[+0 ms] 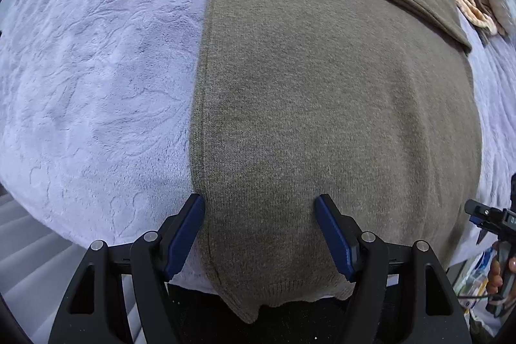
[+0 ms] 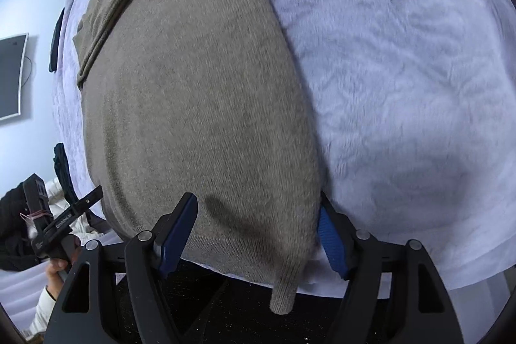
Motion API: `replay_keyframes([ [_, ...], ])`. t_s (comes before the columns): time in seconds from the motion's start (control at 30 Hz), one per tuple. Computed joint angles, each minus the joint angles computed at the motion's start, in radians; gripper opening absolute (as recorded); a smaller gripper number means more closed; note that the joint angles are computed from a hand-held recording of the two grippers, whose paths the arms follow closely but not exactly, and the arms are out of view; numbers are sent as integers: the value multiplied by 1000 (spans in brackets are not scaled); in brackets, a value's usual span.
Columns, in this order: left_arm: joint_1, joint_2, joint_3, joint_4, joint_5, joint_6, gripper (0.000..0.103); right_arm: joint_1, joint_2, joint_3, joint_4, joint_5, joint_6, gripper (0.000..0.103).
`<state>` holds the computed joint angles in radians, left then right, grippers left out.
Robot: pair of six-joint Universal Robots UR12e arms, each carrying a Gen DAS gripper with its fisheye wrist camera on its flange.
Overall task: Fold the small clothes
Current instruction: 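Grasp the sweater hem with both tools, then lift the hem with both tools and fold it toward the collar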
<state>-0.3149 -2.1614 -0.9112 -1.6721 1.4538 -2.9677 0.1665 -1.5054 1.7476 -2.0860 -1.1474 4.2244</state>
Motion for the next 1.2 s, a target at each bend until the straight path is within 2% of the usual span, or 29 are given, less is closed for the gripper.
replay_keyframes([
  [0.13, 14, 27, -53, 25, -20, 37, 72, 28, 6, -15, 21, -36, 19, 75],
  [0.23, 27, 45, -91, 37, -52, 35, 72, 46, 12, -21, 18, -52, 36, 75],
  [0.37, 54, 66, -134, 50, -131, 38, 72, 58, 2, -1, -25, -73, 55, 77],
  [0.53, 81, 74, -155, 6, -260, 130, 72, 44, -27, 77, -185, -65, 142, 77],
  [0.7, 85, 64, -118, -49, -323, 182, 72, 31, -49, 147, -330, -20, 194, 77],
  [0.77, 94, 19, -41, -104, -366, 190, 72, 22, -57, 182, -443, 26, 237, 77],
  [0.87, 100, 3, -16, -139, -418, 199, 72, 9, -57, 227, -633, 84, 292, 77],
  [0.97, 99, 2, -15, -144, -408, 214, 72, 6, -38, 238, -758, 107, 322, 77],
  [1.13, 85, 9, -40, -110, -350, 233, 72, 10, -33, 228, -639, 102, 276, 77],
  [1.2, 76, 7, -38, -101, -326, 237, 72, 8, -37, 243, -650, 106, 283, 77],
])
